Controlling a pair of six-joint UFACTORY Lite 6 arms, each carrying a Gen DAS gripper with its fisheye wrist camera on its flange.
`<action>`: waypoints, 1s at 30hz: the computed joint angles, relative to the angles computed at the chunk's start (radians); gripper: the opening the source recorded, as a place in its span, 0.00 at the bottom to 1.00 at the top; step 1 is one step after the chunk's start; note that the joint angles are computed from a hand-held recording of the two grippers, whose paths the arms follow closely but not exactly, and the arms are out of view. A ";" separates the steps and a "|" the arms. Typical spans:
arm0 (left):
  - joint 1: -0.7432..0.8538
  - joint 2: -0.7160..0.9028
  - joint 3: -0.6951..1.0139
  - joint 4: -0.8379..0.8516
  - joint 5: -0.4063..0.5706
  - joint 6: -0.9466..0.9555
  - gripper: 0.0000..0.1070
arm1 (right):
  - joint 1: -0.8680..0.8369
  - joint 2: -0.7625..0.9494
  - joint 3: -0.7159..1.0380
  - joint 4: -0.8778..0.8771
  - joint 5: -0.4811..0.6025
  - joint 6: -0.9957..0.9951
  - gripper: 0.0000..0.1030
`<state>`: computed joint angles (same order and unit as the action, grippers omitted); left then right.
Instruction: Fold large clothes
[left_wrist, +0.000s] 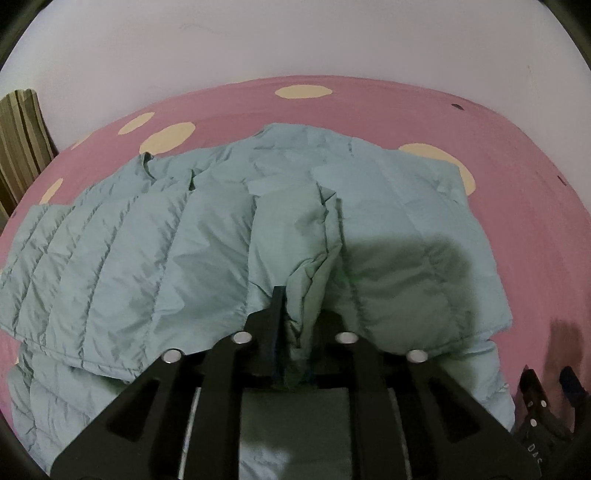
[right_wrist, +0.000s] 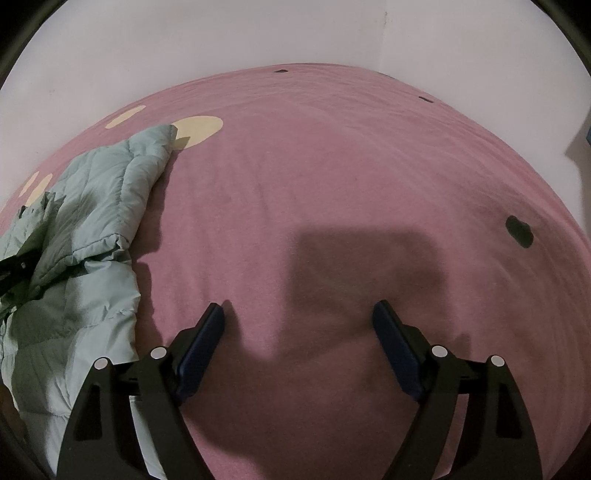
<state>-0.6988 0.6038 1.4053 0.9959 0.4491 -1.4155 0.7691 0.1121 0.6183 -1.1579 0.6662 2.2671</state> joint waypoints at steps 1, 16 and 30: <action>-0.001 -0.017 -0.015 -0.006 -0.008 0.005 0.31 | -0.002 -0.001 -0.001 -0.002 -0.001 0.000 0.80; 0.269 -0.856 -0.798 0.165 -0.008 0.001 0.62 | 0.025 -0.004 0.055 0.090 0.062 -0.115 0.79; 0.917 -0.759 -0.843 0.476 -0.241 -0.039 0.62 | 0.094 0.409 0.814 0.279 -0.095 -0.528 0.62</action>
<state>0.2180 -0.1550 0.5621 1.4724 0.2077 -1.4549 0.8629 0.5213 1.4323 -0.8787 0.5711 1.7391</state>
